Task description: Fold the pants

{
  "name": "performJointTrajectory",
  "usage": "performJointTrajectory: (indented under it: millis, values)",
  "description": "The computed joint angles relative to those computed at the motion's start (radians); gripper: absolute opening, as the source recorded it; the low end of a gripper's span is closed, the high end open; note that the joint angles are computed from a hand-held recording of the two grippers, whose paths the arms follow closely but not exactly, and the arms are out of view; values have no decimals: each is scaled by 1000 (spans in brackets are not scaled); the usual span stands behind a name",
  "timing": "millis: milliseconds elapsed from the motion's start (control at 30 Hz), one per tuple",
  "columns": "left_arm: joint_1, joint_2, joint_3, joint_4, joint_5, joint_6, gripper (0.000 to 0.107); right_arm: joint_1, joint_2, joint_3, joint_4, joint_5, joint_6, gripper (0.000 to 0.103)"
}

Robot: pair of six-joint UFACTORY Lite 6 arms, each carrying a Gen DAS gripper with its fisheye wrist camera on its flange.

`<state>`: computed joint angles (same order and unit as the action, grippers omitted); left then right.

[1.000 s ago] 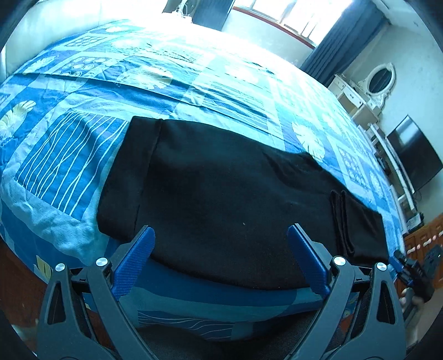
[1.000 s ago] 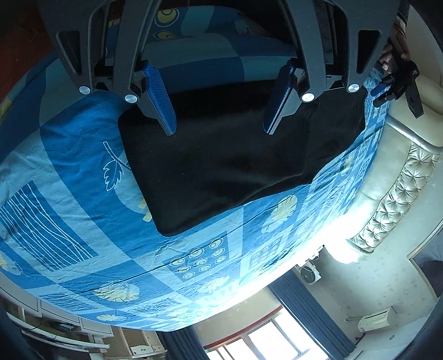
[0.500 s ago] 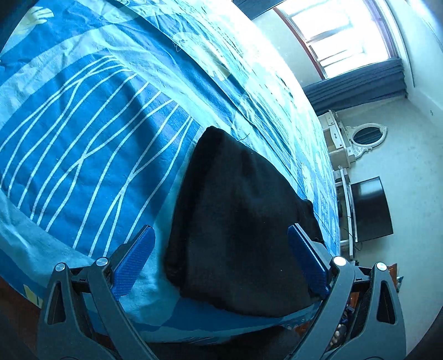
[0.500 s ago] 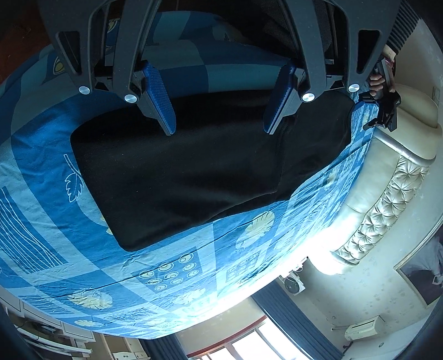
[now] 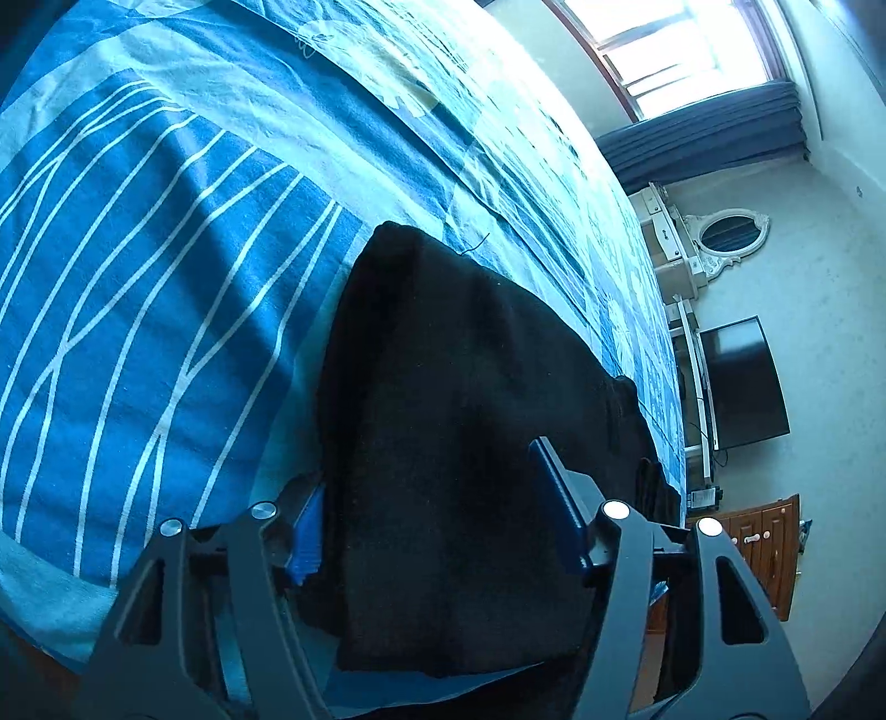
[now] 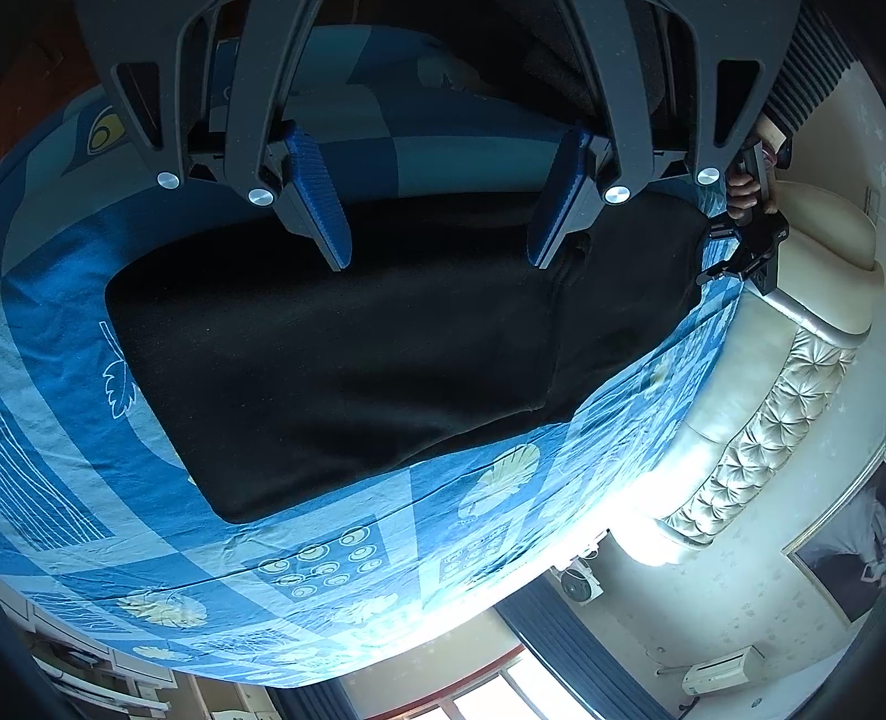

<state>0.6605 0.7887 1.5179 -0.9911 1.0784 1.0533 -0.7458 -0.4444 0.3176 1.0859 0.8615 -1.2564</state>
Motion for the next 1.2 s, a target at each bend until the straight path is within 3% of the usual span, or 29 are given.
performJointTrajectory:
  millis: [33,67,100,200,433,600,700,900,1100,1200]
  values:
    - [4,-12,-10,9,-6,8,63,8,1,-3,0,-7,1,66]
    - [-5,-20,-16,18,-7,9,49,19,0,-8,1,-14,5,66]
    - [-22,-16,-6,38,-5,-16,28,24,1,-10,2,-16,5,66]
    - [-64,-45,-19,63,-24,-77,15,29,-1,-15,5,-18,5,66]
    - [-116,-231,-49,4,56,-135,13,-13,-11,-13,20,-3,1,66]
    - [-254,-421,-71,8,65,-235,13,-68,6,-1,35,7,-12,66]
    - [-399,-532,-88,62,2,-320,13,-110,23,10,53,15,-28,66]
    - [-806,-696,-162,307,-256,-568,13,-186,56,29,81,-1,-68,66]
    - [-1172,-538,-57,580,-423,-916,13,-315,74,55,89,46,-98,66]
    - [-1284,-406,40,699,-453,-1073,13,-394,99,75,90,56,-132,66]
